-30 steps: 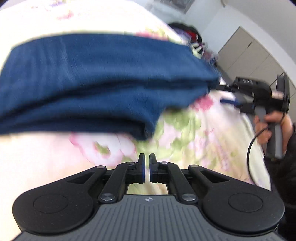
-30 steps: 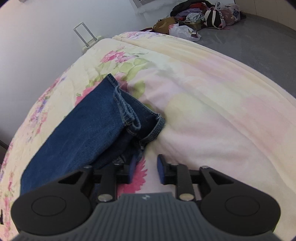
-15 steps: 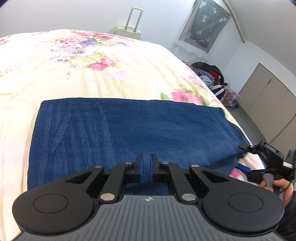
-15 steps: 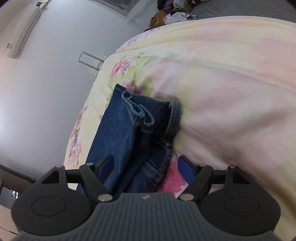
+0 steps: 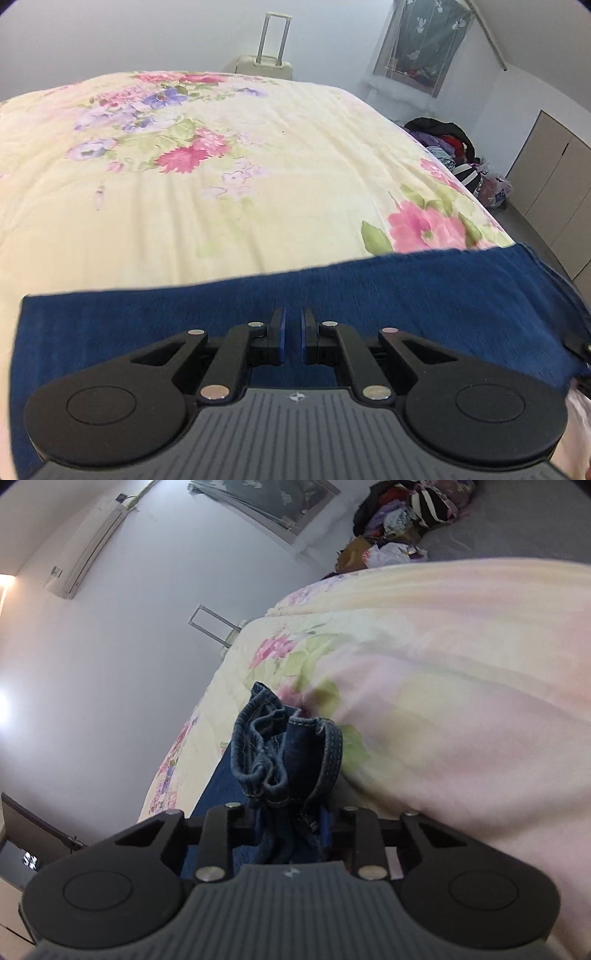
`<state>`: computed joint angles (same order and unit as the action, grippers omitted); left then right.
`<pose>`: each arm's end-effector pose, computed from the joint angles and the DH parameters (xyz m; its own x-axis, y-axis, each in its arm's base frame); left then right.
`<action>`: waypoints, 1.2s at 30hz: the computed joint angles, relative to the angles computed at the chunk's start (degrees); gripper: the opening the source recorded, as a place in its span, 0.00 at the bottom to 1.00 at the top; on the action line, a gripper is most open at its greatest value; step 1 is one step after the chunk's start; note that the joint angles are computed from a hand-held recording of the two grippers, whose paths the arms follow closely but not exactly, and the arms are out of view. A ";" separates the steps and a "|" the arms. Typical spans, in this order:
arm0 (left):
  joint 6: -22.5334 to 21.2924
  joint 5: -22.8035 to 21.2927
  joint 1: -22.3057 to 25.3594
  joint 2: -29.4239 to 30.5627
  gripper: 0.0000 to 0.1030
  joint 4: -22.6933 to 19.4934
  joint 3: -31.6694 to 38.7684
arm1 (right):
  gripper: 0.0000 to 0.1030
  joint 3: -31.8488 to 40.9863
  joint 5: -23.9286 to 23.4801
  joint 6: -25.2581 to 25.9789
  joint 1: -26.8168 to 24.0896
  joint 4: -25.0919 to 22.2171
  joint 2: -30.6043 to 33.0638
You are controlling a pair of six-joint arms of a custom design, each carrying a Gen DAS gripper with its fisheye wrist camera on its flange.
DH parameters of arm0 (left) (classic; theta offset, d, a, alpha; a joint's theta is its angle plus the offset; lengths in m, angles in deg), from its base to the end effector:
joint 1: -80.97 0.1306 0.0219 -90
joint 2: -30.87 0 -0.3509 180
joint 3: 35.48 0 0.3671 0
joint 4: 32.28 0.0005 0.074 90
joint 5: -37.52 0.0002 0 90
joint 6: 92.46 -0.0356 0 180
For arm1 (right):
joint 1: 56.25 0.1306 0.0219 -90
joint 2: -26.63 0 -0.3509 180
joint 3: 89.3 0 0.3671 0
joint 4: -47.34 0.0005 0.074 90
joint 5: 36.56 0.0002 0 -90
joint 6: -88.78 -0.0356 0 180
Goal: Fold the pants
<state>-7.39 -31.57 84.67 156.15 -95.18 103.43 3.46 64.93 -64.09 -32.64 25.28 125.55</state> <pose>0.6507 0.0288 0.4222 -0.7386 0.0327 -0.6733 0.2365 0.9479 -0.2134 0.4952 0.2082 0.3862 -0.4037 0.7753 -0.4856 0.2800 0.6101 0.7412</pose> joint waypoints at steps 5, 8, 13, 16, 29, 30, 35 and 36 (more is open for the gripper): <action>-0.72 -2.65 -1.70 6.26 0.06 -0.77 7.35 | 0.20 4.59 3.02 6.74 1.30 -4.82 0.90; -0.23 -4.97 -2.66 9.29 0.06 -2.85 11.40 | 0.20 5.39 2.92 5.20 1.17 -6.25 1.09; -2.60 -6.36 -3.33 -0.14 0.06 4.49 -1.79 | 0.20 8.14 3.88 5.25 1.65 -9.69 2.01; -6.04 -5.34 -4.17 -7.60 0.07 6.69 -11.80 | 0.20 8.82 3.91 4.74 1.72 -11.01 2.20; -11.55 -8.00 -6.26 -28.06 0.03 11.77 -39.24 | 0.16 13.15 5.14 7.52 2.97 -13.80 3.07; -10.96 -7.78 -6.19 -28.86 0.03 11.62 -40.12 | 0.16 13.61 5.12 7.82 3.11 -13.95 3.15; -11.50 -8.11 -6.45 -30.40 0.02 12.52 -44.12 | 0.16 16.41 5.61 10.26 4.06 -15.77 3.80; -11.76 -8.38 -6.57 -30.78 0.02 12.99 -44.65 | 0.16 16.81 5.61 10.37 4.18 -16.11 3.90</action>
